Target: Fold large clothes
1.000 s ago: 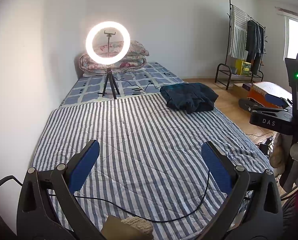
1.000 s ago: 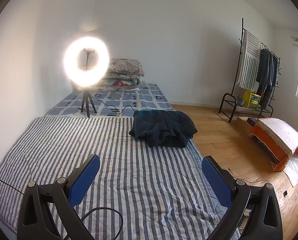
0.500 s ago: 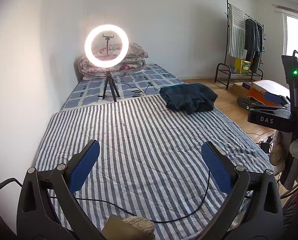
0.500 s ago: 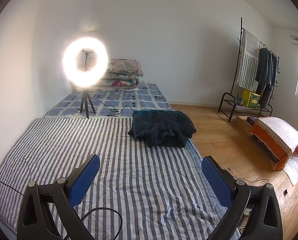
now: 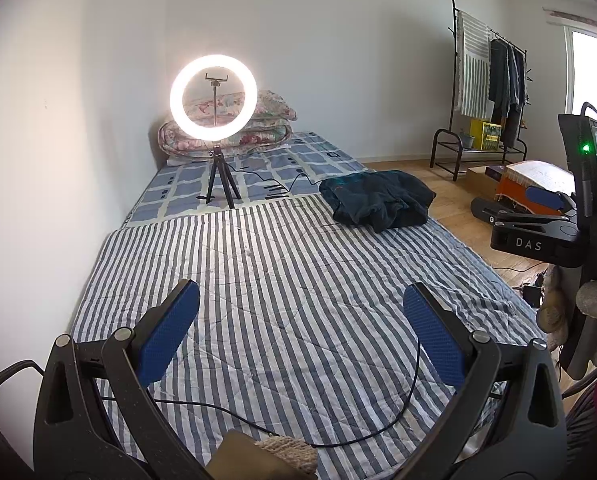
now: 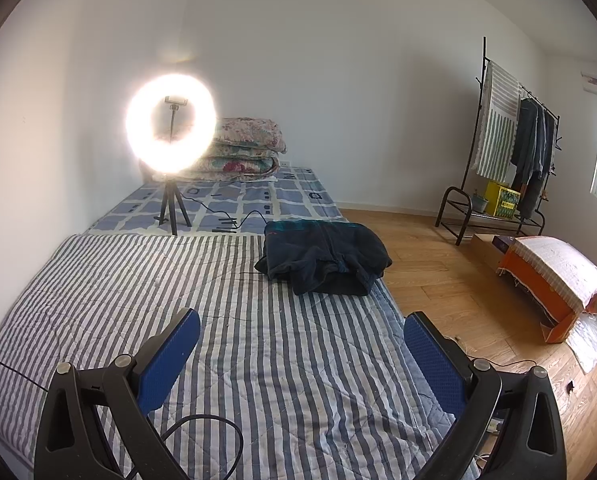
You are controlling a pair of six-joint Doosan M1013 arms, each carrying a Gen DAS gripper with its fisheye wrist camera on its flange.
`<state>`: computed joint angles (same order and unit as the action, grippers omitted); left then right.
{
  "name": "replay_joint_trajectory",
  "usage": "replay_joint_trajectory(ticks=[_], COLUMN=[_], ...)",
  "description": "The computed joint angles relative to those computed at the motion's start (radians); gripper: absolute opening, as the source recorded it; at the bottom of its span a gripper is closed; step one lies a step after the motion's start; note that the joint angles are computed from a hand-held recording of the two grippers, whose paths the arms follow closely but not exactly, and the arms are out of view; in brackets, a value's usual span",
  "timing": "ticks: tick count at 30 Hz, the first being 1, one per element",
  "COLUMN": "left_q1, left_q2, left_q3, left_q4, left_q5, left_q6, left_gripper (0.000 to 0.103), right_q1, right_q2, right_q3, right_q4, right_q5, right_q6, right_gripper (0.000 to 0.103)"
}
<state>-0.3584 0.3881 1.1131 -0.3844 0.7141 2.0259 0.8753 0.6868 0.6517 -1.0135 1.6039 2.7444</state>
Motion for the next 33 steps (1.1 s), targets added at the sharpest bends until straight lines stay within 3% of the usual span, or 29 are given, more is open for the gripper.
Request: replay_joint_trajectory(ticks=[10,33], left_q1=[0.001,0.002], left_q2=[0.009,0.006], left_q3=[-0.017,0.008], left_q4=[0.001,-0.004], left_q5=[0.019,-0.044], left_q6=[-0.003,0.012], left_gripper=[0.103,0.103], right_q1=[-0.001,-0.001], right_q2=[-0.004,0.003], right_q3=[0.008,0.009], right_q4=[-0.001,-0.003], right_q5=[-0.004,-0.008], right_q6=[-0.003,-0.015], right_gripper=[0.103,0.103])
